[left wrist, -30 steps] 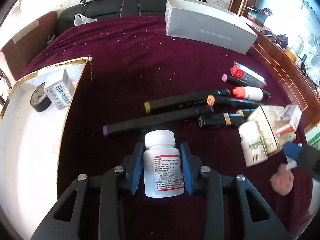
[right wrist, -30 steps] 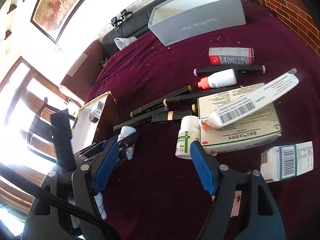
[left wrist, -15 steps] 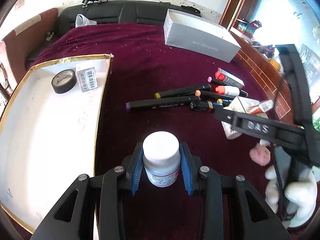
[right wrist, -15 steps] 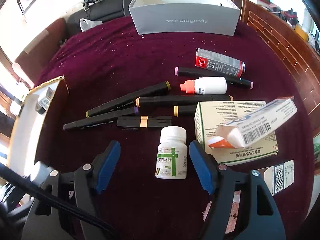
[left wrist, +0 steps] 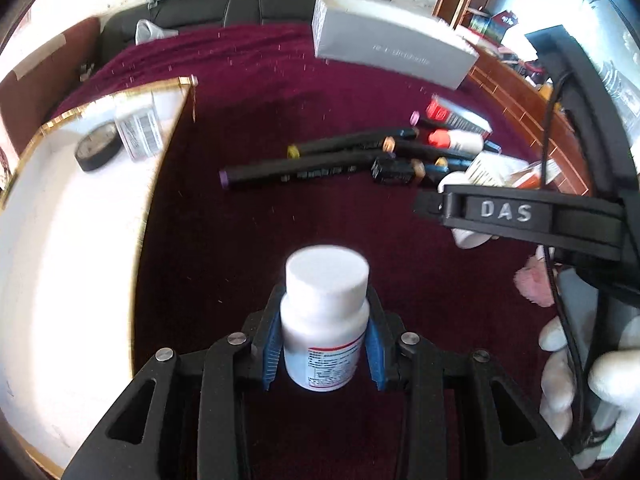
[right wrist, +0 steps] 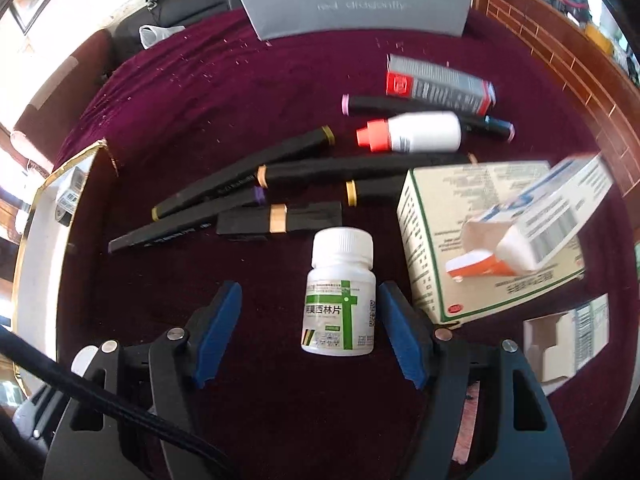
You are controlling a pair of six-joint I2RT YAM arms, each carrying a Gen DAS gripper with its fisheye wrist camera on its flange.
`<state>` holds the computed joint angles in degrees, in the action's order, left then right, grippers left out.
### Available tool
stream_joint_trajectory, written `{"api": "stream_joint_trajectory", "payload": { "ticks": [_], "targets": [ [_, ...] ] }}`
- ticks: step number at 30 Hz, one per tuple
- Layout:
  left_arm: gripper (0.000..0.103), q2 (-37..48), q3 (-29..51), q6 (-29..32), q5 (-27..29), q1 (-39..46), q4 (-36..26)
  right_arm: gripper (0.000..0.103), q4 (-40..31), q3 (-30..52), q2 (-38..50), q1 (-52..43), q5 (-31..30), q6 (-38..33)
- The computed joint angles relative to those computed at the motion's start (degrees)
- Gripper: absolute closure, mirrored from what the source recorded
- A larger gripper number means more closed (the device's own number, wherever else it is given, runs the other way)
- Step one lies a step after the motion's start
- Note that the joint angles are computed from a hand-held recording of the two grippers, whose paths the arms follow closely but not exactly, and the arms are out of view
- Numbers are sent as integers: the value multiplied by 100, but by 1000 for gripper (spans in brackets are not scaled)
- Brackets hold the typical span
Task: Organize objects
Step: 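Grasp the white bottle with green cross label using the right gripper, then carry both bottles to the tray and open both grippers to release them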
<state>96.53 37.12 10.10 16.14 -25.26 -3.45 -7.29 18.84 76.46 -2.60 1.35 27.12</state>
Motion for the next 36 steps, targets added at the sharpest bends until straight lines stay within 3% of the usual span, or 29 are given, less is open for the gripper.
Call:
{"api": "stream_joint_trajectory", "payload": {
  "ticks": [10,13,16,17,22,29,32,36],
  "targets": [
    [73,194,-103,94,377,145,526,35,-1,-164,-212,-43,12,-43],
    [73,140,-144,218,438,207,503,43,44,-119,-84,200,374,37],
    [73,90,-119,207,480,177,393,60,42,-113,-71,257,623,13],
    [73,51,-139,184,479,157,399,72,1,-120,-110,239,690,-22],
    [73,-528,-412,200,574,193,292,73,-214,-346,-722,-190,259,-232],
    [73,-1963,-614,941,1299,1085,-965,72,-1633,-487,-2600,-99,-158,-151],
    [73,-2462,-364,1481,1843,1810,-1846,72,-2634,-202,-3618,612,14,255],
    [72,-2618,410,2200,2476,2826,-3036,72,-3255,471,-3975,2015,585,1058]
  ]
}}
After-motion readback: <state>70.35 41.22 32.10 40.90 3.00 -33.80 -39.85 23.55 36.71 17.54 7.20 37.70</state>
